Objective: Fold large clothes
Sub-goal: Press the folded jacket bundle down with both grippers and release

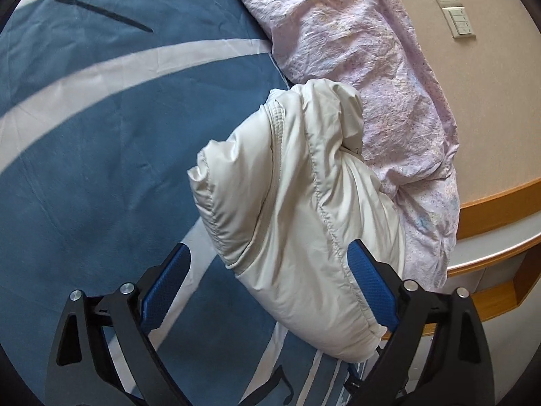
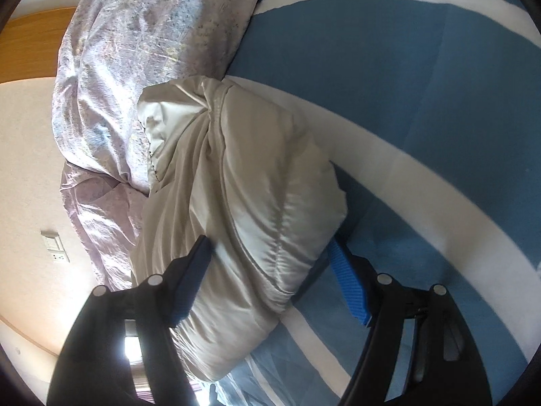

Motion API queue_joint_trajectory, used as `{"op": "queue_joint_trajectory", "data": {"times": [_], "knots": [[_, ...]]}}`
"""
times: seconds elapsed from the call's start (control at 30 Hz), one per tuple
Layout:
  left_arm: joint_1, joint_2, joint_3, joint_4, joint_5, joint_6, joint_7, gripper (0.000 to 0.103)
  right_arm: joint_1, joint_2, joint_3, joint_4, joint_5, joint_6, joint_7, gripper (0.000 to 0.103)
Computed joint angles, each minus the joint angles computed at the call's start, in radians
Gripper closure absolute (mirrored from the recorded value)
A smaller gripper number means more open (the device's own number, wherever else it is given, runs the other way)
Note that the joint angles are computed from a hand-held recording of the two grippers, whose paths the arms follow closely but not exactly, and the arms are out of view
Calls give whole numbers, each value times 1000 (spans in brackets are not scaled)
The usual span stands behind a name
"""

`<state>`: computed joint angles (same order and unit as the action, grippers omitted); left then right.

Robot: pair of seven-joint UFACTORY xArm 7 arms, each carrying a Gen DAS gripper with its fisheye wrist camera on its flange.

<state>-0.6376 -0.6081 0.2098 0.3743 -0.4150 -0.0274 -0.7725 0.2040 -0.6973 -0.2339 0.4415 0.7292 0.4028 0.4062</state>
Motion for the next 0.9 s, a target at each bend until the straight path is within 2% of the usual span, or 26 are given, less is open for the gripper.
{"op": "queue_joint_trajectory", "data": {"times": [0.1,0.27,0.43,0.57,0.67,0.8,0.9], "knots": [[-27,31,15,7,-8,-43,-12,13,22,0,-13,-7,24,-32,-16,31],[-126,65,115,3,11,-135,-55,18,84,-2,-59,-19,85,-98,-70,34],[-164,80,163,-5,64,-202,-115,18,169,-14,-114,-31,151,-190,-145,37],[-175,95,182,-13,103,-254,-174,19,272,-33,-186,-39,183,-280,-218,38],[-142,114,154,-9,128,-265,-209,21,273,-19,-184,-35,137,-291,-206,39],[-51,137,62,-7,148,-268,-245,23,247,3,-155,-32,80,-292,-166,40],[-14,147,31,-8,166,-277,-284,28,271,-6,-170,-50,63,-324,-156,52]]}}
